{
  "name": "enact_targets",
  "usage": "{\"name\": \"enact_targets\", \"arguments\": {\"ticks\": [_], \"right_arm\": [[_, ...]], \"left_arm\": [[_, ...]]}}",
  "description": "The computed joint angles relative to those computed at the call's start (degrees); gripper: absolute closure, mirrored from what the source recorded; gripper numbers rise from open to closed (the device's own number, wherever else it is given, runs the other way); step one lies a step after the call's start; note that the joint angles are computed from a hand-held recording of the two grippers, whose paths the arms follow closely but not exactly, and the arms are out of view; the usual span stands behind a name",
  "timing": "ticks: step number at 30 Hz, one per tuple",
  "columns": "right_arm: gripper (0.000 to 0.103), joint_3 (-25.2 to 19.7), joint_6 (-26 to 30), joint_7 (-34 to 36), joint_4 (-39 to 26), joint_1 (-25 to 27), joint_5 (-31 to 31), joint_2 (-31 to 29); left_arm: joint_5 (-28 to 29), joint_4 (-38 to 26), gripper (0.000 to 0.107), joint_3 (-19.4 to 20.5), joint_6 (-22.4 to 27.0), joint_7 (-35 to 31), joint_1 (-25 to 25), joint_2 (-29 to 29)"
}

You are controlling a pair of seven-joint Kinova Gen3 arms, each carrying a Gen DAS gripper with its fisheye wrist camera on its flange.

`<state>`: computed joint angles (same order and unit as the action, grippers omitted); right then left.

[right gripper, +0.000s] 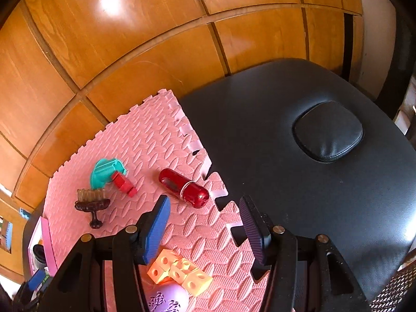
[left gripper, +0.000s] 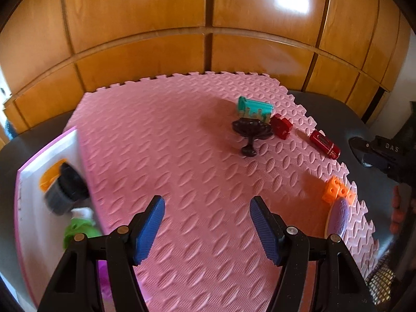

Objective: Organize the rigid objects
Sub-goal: 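Move the right tool back over the mat toward the remaining toys, then grasp the dark brown peg stand with the left gripper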

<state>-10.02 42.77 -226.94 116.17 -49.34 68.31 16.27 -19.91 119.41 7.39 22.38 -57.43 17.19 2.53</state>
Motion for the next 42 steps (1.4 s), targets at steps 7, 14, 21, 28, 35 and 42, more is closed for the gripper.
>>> {"name": "enact_targets", "arguments": {"ticks": [7,14,21,28,35,42], "right_arm": [[0.047,0.1,-2.5,-0.2,0.4,0.7,0.9,-0.2],[0.047,0.2,-4.3,-1.0,0.6,1.1,2.2,-0.3],[0.047,0.4,-5.9,-1.0,0.7,1.5,2.9,-0.3],[0.047,0.3,-5.9,-1.1,0.7,1.6,3.1,-0.3],[0.047,0.1,-4.1,-7.6,2.9,1.8,5.5,-1.3],[0.047,-0.6,-8.0,-2.9,1.9,4.1,3.9,-0.7]], "left_arm": [[-0.2,-4.7,0.021,-1.1,-1.6,-0.6,2.1,5.2],[0.5,-10.6,0.021,-4.0,-3.0,-4.8,5.5,12.6],[3.4,-15.9,0.037,-4.8,-1.6,-10.4,5.7,19.0],[7.0,-18.3,0.069,-5.6,-2.1,-13.9,6.1,21.4],[8.8,-14.5,0.087,-6.6,-3.8,-14.5,6.6,18.8],[10.8,-6.8,0.087,-5.4,-5.9,-14.4,5.1,13.0]]}}
